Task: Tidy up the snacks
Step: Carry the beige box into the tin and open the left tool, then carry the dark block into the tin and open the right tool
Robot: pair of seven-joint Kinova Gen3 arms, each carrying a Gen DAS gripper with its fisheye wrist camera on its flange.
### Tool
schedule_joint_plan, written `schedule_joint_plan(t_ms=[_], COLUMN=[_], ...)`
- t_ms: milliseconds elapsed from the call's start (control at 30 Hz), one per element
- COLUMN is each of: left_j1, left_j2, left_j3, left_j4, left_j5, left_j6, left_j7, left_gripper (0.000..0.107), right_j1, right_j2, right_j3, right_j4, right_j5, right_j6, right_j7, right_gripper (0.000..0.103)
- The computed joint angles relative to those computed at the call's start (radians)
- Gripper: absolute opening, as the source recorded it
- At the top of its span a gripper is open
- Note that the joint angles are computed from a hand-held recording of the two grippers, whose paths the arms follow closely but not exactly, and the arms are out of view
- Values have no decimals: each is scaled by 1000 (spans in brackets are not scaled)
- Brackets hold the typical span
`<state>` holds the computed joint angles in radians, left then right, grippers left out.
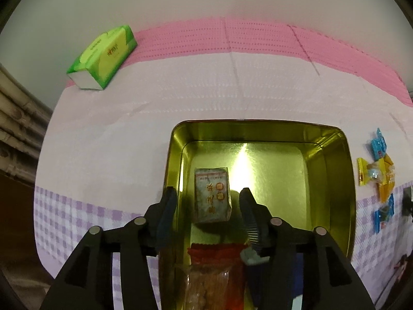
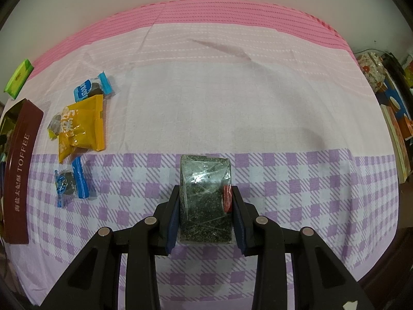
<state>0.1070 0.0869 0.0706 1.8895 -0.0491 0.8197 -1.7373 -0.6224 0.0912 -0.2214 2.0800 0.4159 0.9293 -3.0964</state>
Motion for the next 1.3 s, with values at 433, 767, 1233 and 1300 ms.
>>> schedule_joint_plan(t_ms=[433, 767, 1233, 1300], left_j1=[-88, -149, -254, -260], left_j2=[-241, -351, -342, -329], left_j3=[-34, -104, -150, -154], left_j4=[173, 238, 279, 279], left_j5=[41, 40, 28, 31], left_j6=[-125, -147, -166, -168], left_j7=[-31, 22, 17, 21], left_gripper=[69, 70, 70, 70], right_j1=[-47, -165, -270, -279], right_j2=[-20, 86, 346, 379], right_j3=[-38, -41, 66, 80], right_j4=[-96, -270, -602, -642], right_j5=[80, 151, 54, 30], right_j6=[68, -20, -13, 2], right_j7=[-54, -22, 259, 294], right_gripper=[33, 33, 33, 33])
